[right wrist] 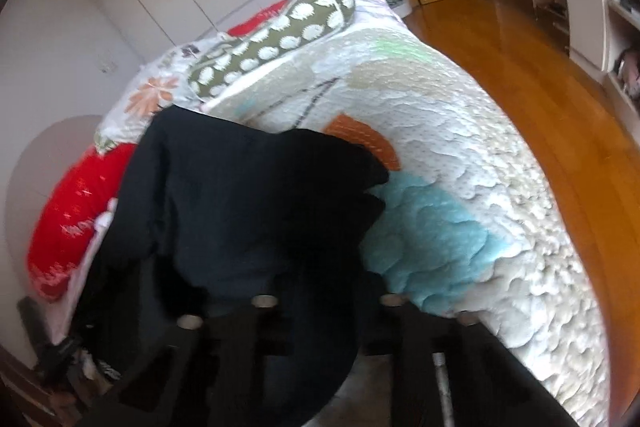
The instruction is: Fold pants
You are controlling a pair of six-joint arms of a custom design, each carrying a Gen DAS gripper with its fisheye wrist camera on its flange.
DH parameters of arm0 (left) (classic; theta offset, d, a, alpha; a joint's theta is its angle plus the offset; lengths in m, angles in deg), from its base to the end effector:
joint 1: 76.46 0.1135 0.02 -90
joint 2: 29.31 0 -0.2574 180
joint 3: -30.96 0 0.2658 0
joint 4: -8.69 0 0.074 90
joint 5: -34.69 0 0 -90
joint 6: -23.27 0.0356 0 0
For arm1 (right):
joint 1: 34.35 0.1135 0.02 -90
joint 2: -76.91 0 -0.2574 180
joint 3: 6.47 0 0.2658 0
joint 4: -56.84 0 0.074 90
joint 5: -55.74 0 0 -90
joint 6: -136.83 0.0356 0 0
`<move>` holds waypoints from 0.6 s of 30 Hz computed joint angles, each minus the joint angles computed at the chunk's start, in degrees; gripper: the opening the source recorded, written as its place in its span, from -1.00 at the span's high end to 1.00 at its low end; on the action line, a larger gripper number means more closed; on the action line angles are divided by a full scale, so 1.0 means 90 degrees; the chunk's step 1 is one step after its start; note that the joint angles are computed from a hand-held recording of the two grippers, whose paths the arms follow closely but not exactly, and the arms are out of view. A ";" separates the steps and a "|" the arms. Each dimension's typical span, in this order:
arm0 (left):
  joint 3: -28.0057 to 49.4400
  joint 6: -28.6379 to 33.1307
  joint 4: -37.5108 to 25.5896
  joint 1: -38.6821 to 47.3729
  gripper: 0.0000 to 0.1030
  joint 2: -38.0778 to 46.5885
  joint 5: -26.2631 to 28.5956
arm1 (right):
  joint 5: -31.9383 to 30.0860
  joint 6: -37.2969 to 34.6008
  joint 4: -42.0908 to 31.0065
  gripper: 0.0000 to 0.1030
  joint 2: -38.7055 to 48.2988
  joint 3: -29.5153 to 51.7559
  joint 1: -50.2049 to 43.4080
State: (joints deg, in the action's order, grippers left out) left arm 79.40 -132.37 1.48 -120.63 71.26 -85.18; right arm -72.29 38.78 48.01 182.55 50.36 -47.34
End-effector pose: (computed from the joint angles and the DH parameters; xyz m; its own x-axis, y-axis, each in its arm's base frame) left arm 0.2160 -0.1851 0.0665 -0.6390 -0.4806 -0.6006 -0.3880 0.8756 -0.2878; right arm 0.3158 -0.0503 0.0752 -0.7948 0.0701 -0.6028 -0.2581 0.8599 0.4403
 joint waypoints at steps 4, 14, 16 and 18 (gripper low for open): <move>-0.0437 -0.0479 0.0091 -0.0223 0.79 -0.0613 -0.0111 | -0.0325 -0.0378 -0.0195 0.89 -0.1306 -0.0879 -0.0435; -0.1109 -0.3178 -0.3054 -0.2324 0.80 -0.2992 -0.1190 | -0.1875 -0.4486 -0.4709 0.90 -0.3773 -0.1602 -0.3492; -0.1227 -0.4164 -0.3689 -0.2909 0.80 -0.2996 -0.1203 | -0.1683 -0.5593 -0.5334 0.90 -0.3687 -0.1680 -0.4126; -0.1495 -0.4765 -0.3596 -0.3155 0.80 -0.2932 -0.1007 | -0.1377 -0.5913 -0.5116 0.90 -0.3115 -0.1704 -0.4554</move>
State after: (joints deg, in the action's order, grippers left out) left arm 65.94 -175.26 -30.88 -149.02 44.88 -94.24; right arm -84.68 -14.44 1.97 154.52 35.03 -88.32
